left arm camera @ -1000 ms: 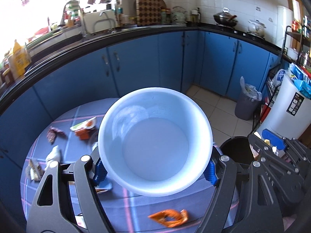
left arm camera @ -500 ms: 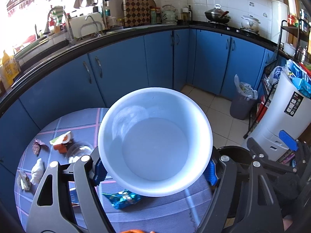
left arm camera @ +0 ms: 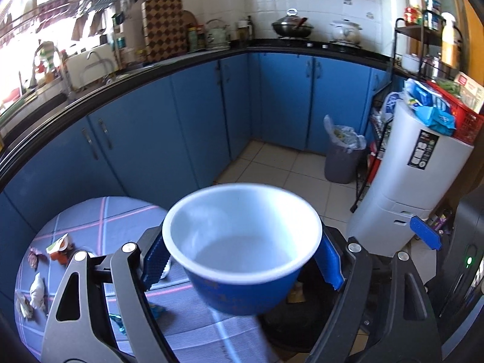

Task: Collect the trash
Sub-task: 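Open the right tool over the bin while the left tool drops the bowl in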

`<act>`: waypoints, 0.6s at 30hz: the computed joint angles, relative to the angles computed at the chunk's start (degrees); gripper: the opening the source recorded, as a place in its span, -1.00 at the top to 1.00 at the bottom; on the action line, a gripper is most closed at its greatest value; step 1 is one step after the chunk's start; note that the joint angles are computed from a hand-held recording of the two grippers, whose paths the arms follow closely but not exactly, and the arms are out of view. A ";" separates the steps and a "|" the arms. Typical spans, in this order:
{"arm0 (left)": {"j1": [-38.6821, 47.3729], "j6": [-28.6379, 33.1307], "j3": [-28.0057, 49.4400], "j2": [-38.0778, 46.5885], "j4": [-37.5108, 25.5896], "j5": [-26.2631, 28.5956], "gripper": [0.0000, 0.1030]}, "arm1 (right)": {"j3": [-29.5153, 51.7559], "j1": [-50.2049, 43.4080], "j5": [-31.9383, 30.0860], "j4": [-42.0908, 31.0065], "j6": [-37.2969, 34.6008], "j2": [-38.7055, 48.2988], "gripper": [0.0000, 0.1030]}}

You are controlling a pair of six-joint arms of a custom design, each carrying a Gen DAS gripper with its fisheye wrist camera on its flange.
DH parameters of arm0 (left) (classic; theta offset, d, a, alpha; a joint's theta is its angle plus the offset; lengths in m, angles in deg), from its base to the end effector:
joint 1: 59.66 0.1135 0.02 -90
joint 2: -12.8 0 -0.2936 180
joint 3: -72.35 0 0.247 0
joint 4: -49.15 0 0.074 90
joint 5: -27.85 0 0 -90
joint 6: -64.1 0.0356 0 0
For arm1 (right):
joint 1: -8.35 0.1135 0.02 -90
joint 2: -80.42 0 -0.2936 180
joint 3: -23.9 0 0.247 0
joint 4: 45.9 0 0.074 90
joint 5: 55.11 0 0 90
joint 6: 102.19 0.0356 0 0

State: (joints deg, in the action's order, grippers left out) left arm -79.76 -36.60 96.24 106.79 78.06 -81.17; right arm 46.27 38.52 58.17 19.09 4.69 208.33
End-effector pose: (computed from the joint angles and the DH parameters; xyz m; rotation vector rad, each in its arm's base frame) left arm 0.1970 -0.0597 0.1032 0.0138 2.2444 0.0918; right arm 0.1932 0.0960 0.0378 -0.0473 2.2103 -0.0112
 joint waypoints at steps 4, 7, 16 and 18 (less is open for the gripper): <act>-1.40 -0.50 0.73 0.08 -0.43 -0.49 -0.67 | -2.34 -2.19 -1.66 3.63 -0.33 0.94 -0.76; -1.12 -0.84 0.39 -1.22 -0.83 0.47 -0.93 | -2.73 -2.90 -2.82 4.04 0.14 1.44 -0.76; 5.68 -0.09 -2.42 -6.56 -3.17 4.31 -0.93 | -3.65 0.49 -2.25 3.21 2.18 0.67 -0.76; 7.59 0.32 -3.53 -7.55 -3.12 5.31 -0.93 | -3.52 2.53 -1.38 2.09 2.88 0.02 -0.76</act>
